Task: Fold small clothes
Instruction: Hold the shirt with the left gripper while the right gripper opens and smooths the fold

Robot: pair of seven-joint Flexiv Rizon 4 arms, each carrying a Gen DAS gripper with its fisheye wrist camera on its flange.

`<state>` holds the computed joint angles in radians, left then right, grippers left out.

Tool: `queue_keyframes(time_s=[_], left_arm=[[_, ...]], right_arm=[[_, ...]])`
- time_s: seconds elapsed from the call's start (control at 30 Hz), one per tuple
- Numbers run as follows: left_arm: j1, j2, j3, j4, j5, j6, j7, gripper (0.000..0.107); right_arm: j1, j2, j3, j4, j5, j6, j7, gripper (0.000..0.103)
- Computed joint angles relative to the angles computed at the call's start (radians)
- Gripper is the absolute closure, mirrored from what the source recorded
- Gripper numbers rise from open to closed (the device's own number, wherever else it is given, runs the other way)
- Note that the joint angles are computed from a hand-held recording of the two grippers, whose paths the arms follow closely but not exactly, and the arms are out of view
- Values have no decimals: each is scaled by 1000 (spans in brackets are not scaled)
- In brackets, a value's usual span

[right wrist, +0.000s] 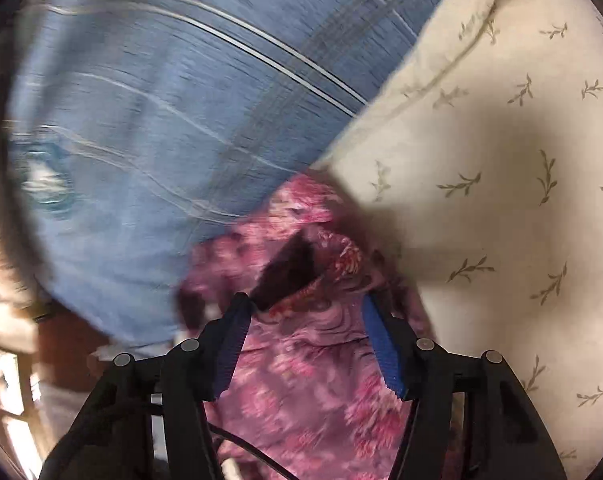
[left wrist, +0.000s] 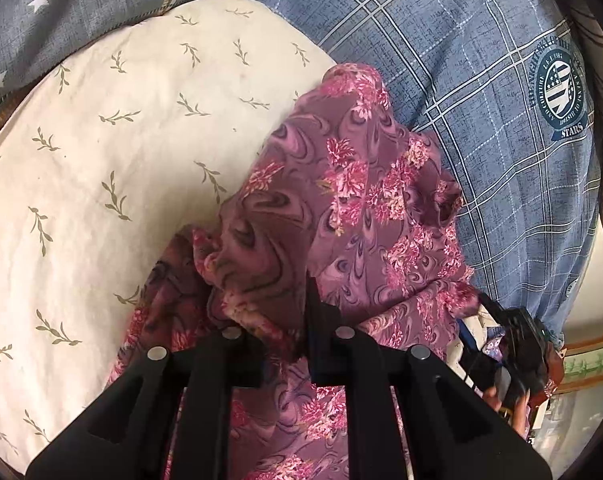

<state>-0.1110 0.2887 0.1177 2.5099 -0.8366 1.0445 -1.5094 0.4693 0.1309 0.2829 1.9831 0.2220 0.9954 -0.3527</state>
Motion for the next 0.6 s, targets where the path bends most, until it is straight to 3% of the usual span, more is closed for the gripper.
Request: queue_keyframes(time_s=[0.03, 0.07, 0.1, 0.13, 0.17, 0.23, 0.27, 0.3, 0.37, 0.4, 0.47, 0.53, 0.6], left_arm=[[-1, 0, 1, 0, -5, 1, 2, 97], [1, -2, 2, -3, -2, -3, 2, 97], [1, -2, 4, -4, -4, -7, 4, 97], [-2, 1, 5, -2, -15, -5, 10, 97], [-2, 4, 7, 0, -19, -6, 15, 96], [-2, 9, 12, 4, -30, -12, 29, 95], [-1, 10, 12, 5, -32, -11, 33, 94], [-1, 10, 12, 7, -36, -9, 40, 94], [1, 7, 9, 9, -37, -9, 41, 94], [1, 9, 6, 11, -37, -2, 41, 94], [6, 12, 1, 11, -9, 1, 28, 93], [9, 13, 0, 10, 8, 3, 17, 93], [8, 13, 1, 9, 14, 1, 7, 93]], right_arm=[[5, -26, -4, -23, 0, 0, 0, 60], [-3, -45, 5, -35, -7, 22, -4, 93], [16, -68, -14, -67, 26, 25, -73, 98], [18, -76, -17, -87, 42, 34, -118, 98], [9, -76, -3, -86, 62, 108, -161, 98], [61, -36, -21, -85, 243, 299, -432, 98], [85, -4, -32, -80, 321, 323, -543, 98], [81, 47, -23, -55, 334, 282, -607, 98], [36, 104, 1, 2, 187, 108, -546, 94], [17, 128, 5, 22, 106, -41, -495, 92], [-11, 184, 13, 77, 35, -242, -398, 92], [-31, 235, 18, 122, 27, -251, -326, 91], [-48, 284, 27, 165, 45, -128, -254, 90]])
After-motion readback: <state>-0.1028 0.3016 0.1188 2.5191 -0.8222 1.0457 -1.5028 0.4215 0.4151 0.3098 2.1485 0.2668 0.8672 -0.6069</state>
